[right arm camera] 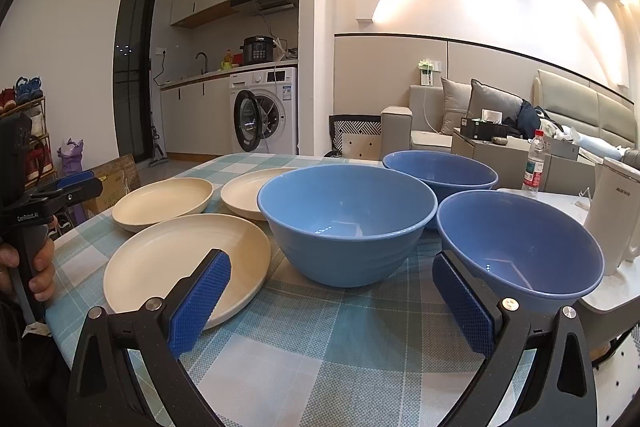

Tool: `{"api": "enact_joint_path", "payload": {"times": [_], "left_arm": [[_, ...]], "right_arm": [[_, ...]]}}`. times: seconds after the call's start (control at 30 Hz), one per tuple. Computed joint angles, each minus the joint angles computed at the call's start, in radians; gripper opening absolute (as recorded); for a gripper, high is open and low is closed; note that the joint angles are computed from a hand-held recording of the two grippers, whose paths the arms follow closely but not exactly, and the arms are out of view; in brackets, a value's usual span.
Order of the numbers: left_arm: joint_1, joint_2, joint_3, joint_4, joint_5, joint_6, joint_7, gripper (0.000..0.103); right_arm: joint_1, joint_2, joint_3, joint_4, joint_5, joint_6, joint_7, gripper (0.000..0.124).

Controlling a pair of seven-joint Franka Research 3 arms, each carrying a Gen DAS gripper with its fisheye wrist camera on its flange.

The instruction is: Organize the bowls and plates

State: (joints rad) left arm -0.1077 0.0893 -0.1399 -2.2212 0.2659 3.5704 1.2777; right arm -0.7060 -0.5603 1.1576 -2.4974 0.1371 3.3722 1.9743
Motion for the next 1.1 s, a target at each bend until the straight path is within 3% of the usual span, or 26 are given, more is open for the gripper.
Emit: {"api": "enact_joint_path", "payload": {"times": [0.37,1.1], "left_arm": [[0.011,-0.004,-0.002,0.002,0.031,-0.007,-0.038,0.103],[-0.010,-0.001,0.003,0.005,-0.025,-0.013,0.025,0.103]], "right_arm": [[0.002,-0.001,-0.001,-0.004,0.003,0.005,-0.002,0.103],[0.006,0.010,-0.006,-0.003,0.004,0.002,0.002,0.103]]}}
